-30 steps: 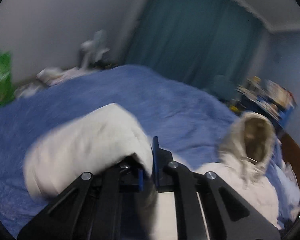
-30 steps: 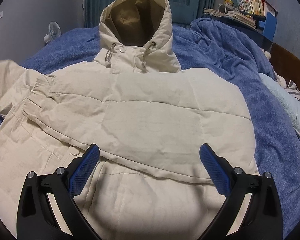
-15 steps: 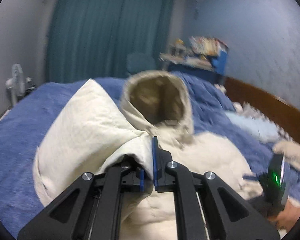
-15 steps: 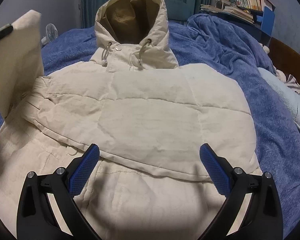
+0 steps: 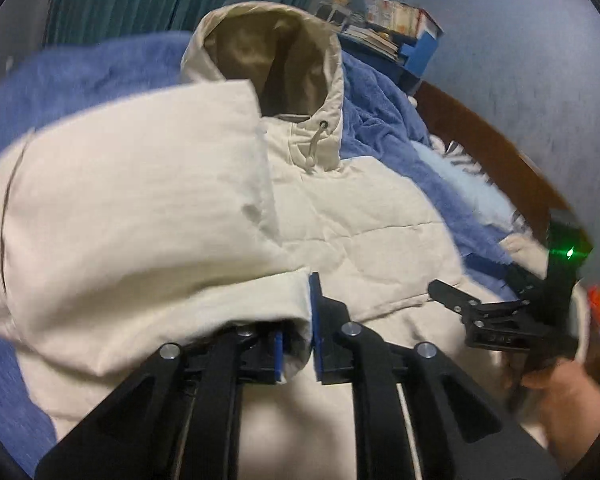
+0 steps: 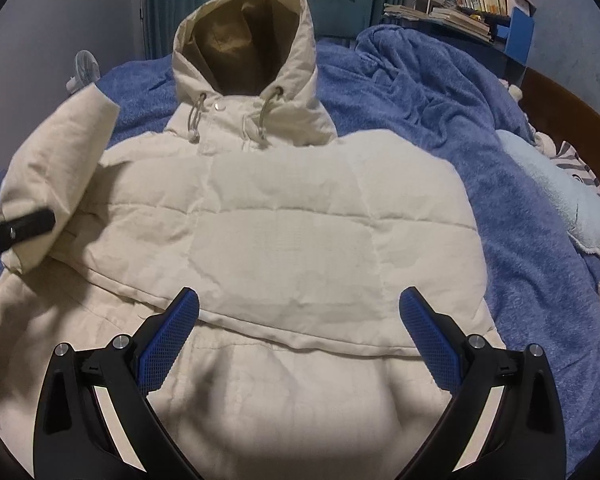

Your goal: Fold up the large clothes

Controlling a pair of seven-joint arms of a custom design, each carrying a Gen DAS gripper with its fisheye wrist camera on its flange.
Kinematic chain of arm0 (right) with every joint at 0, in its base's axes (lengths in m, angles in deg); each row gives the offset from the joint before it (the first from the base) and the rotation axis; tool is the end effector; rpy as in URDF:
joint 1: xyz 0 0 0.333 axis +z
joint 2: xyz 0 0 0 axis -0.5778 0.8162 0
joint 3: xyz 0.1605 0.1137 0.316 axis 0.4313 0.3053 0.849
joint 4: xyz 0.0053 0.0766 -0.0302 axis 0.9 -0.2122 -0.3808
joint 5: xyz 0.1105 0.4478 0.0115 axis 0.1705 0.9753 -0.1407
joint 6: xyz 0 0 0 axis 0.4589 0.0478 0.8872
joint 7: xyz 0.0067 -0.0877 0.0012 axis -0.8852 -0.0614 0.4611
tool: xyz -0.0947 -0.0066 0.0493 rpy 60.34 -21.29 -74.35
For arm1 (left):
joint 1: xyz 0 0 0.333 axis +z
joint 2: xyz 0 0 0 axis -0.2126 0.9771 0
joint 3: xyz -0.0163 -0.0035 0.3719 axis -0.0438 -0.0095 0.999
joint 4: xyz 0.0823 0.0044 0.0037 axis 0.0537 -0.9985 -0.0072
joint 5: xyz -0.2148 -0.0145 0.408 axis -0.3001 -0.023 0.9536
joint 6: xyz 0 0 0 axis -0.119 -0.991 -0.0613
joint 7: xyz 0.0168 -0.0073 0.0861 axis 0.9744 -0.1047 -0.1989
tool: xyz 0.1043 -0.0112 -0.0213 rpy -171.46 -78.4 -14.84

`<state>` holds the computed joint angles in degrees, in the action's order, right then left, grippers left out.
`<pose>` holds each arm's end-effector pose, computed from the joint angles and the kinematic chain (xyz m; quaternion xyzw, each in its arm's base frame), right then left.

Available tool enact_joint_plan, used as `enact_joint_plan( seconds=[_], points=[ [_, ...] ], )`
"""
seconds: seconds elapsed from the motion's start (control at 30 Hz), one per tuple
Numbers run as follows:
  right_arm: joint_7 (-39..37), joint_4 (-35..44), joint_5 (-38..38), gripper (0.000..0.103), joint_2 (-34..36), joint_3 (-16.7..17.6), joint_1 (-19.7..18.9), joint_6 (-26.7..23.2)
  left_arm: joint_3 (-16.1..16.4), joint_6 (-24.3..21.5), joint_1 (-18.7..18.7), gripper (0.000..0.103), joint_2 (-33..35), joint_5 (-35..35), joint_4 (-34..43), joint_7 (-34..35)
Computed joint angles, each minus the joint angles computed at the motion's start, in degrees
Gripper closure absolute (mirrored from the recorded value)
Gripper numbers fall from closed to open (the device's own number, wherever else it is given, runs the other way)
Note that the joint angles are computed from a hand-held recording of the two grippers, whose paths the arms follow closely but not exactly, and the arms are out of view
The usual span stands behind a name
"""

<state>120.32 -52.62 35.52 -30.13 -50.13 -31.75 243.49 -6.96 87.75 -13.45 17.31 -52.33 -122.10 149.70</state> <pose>0.6162 0.0471 0.4302 -0.6144 0.6938 -0.3033 0.2217 0.7004 -0.1845 0.4436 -0.4815 0.7580 -0.4398 0.0104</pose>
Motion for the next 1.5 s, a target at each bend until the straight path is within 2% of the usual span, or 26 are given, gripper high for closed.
enact_joint_plan(
  seconds=[0.03, 0.07, 0.1, 0.17, 0.27, 0.33, 0.4, 0.5, 0.6, 0.67, 0.77, 0.83, 0.87, 0.97, 1.03, 1.1, 1.2, 1.3, 1.37, 1.43, 1.5],
  points=[
    [-0.34, 0.06, 0.6, 0.006, -0.18, 0.13, 0.09, -0.18, 0.04, -1.58, 0.48, 0.084, -0.17, -0.56, -0.12, -0.71],
    [-0.23, 0.21, 0.65, 0.006, -0.29, 0.24, 0.17, -0.38, 0.16, -2.51, 0.76, 0.073, -0.56, -0.97, -0.61, -1.01],
    [0.0, 0.39, 0.55, 0.006, -0.38, 0.36, 0.26, -0.68, 0.25, -2.77, 0.71, 0.058, -0.79, -1.19, -0.84, -1.2],
    [1.01, 0.76, 0.04, 0.006, -0.7, 0.56, 0.38, -1.24, 0.35, -1.85, 0.47, 0.044, -1.74, -2.4, -2.01, -0.38],
    [2.11, 1.37, -0.47, 0.006, -1.07, 0.92, 0.43, -2.39, 1.17, 2.77, -1.14, 0.029, -3.8, -0.58, -4.31, -2.58],
    [3.34, 1.69, -0.65, 0.006, -1.49, 1.16, 0.41, -3.27, 1.62, 4.13, -1.4, 0.024, -5.48, -0.35, -5.97, -4.51],
    [2.55, 1.55, 1.86, 0.006, -1.81, 1.32, 0.15, -2.37, 2.12, 5.4, -1.46, 0.009, -7.26, -1.75, -7.8, -4.43],
    [0.95, 1.33, 6.12, 0.006, -2.15, 1.59, -0.12, -0.6, 3.26, 7.28, -1.85, 0.008, -9.46, -1.92, -10.14, -4.14],
    [0.47, 1.57, 8.16, 0.006, -2.22, 2.07, -0.01, -0.2, 4.55, 11.3, -2.41, 0.008, -10.77, 1.51, -12.15, -6.52],
    [0.71, 1.84, 8.48, 0.006, -2.15, 2.48, 0.31, -0.15, 5.12, 13.63, -2.3, 0.008, -11.12, 1.64, -12.84, -6.46],
    [0.1, 2.49, 8.17, 0.006, -1.65, 3.09, 1.2, 0.41, 6.24, 16.91, -1.87, 0.008, -10.24, 6.99, -12.61, -12.09],
    [0.18, 3.08, 7.16, 0.006, -1.12, 3.42, 2.05, 1.08, 6.28, 17.95, -1.01, 0.008, -9.62, 7.72, -12.28, -13.46],
    [0.4, 3.5, 6.43, 0.006, -0.74, 3.58, 2.62, 1.26, 6.48, 18.79, -0.81, 0.008, -9.2, 9.71, -12.18, -15.65],
    [-1.1, 4.8, 5.37, 0.006, 0.78, 3.93, 4.65, 2.55, 8.87, 21.27, -1.06, 0.008, -7.37, 23.8, -12.18, -29.45],
    [-1.46, 5.6, 3.7, 0.006, 1.78, 3.75, 6.33, 3.54, 9.49, 20.96, -0.51, 0.008, -6.52, 28.38, -11.74, -34.47],
    [-1.75, 6.71, 0.34, 0.006, 3.04, 3.29, 8.45, 4.11, 12.75, 20.04, -1.82, 0.008, -5.6, 38.05, -11.19, -45.37],
    [-1.34, 8.66, -5.12, 0.006, 4.9, 2.26, 11.52, 5.01, 14.11, 18.64, -1.24, 0.008, -4.71, 43.25, -10.32, -53.94],
    [-3.0, 11.26, -5.17, 0.006, 6.9, 1.98, 14.12, 4.35, 10.91, 17.25, 2.5, 0.008, -4.33, 40.8, -9.67, -52.43],
    [-1.39, 13.99, -8.38, 0.006, 8.94, 0.51, 16.85, 3.24, 9.66, 16.11, 4.27, 0.008, -3.99, 40.88, -9.31, -52.45],
    [1.15, 17.12, -13.24, 0.006, 11.36, -0.97, 19.71, -0.47, 8.49, 15.23, 5.94, 0.008, -3.6, 39.38, -8.84, -52.36],
    [0.0, 19.89, -13.79, 0.007, 14.01, -0.75, 20.92, -5.76, 6.32, 13.62, 8.77, 0.008, -3.27, 33.04, -8.25, -49.55]
  ],
)
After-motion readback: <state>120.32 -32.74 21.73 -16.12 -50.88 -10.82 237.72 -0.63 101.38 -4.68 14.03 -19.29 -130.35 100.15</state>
